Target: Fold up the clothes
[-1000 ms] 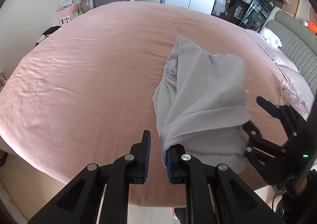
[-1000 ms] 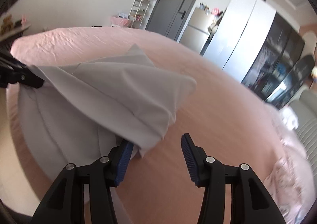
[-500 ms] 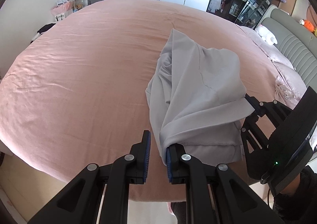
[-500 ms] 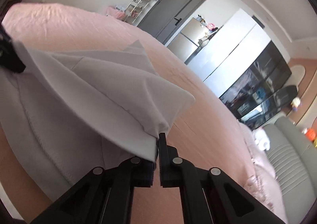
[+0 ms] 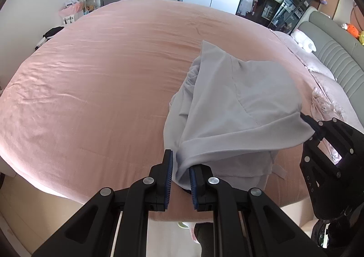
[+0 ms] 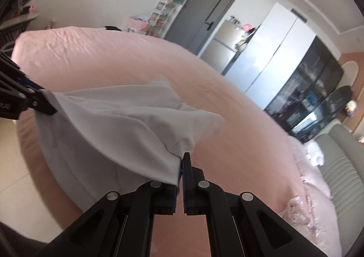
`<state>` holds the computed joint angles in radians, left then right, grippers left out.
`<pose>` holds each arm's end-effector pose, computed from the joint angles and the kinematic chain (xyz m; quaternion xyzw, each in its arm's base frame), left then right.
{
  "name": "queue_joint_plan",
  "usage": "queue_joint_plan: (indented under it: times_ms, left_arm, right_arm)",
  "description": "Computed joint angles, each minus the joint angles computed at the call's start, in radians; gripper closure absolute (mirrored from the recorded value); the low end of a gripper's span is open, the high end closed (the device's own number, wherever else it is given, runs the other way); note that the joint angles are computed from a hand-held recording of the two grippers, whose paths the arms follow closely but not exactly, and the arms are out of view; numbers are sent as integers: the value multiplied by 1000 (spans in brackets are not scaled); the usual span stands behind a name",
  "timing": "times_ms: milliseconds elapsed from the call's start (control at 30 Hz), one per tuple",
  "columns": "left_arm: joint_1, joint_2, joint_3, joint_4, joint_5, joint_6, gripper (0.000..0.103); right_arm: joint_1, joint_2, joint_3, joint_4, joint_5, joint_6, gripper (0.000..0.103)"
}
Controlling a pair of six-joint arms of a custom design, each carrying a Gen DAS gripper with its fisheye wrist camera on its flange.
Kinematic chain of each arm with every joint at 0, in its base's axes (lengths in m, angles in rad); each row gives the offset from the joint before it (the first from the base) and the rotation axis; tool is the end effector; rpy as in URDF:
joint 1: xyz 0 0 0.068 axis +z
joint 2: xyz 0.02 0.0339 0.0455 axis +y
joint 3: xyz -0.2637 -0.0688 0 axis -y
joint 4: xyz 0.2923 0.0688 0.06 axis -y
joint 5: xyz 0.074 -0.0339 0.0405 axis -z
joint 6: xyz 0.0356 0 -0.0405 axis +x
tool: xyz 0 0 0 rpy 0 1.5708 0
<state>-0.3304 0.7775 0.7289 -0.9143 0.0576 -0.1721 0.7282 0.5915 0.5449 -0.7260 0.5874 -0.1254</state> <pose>0.1786 -0.0634 0.2543 0.0840 0.9501 -0.1010 0.2829 0.1401 0.0985 0.2345 -0.2627 0.8494 -0.1443 0.4344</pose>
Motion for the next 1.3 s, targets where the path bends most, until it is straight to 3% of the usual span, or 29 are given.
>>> queue_joint_plan:
  times_ms: [133,267,333,467,533,767,933,1200,1300]
  left_arm:
    - [-10,44,12,-25,-6,8,90]
    - [-15,59,21,-38,-1,20,88]
    - [-19,55,25,-40,-6,21,78]
    - [-5,38,42,-49,2,3,28]
    - [4,23,54,-61,11,-6,26]
    - [-41,46,161,-61,-56,-7,26]
    - [-69,100,237,-22,-83,3,26]
    - [-116,196,284,44,-107,-6,25]
    - [-119,249,286,75,-109,-6,25]
  right_arm:
    - [-36,53,0,-51,-77,11,103]
    - [-90,4,-2,-96,-165,23,101]
    - [-87,-26,-2,-116,-161,17,100]
    - [-97,-72,7,-157,-186,-10,93]
    - [-91,-113,21,-198,-199,-2,85]
    - [-114,-172,137,-258,-271,12,83]
    - [-127,-152,194,-219,-237,-4,63]
    - [-228,-67,205,-114,-307,-6,61]
    - [-300,-22,201,-84,-400,-8,56]
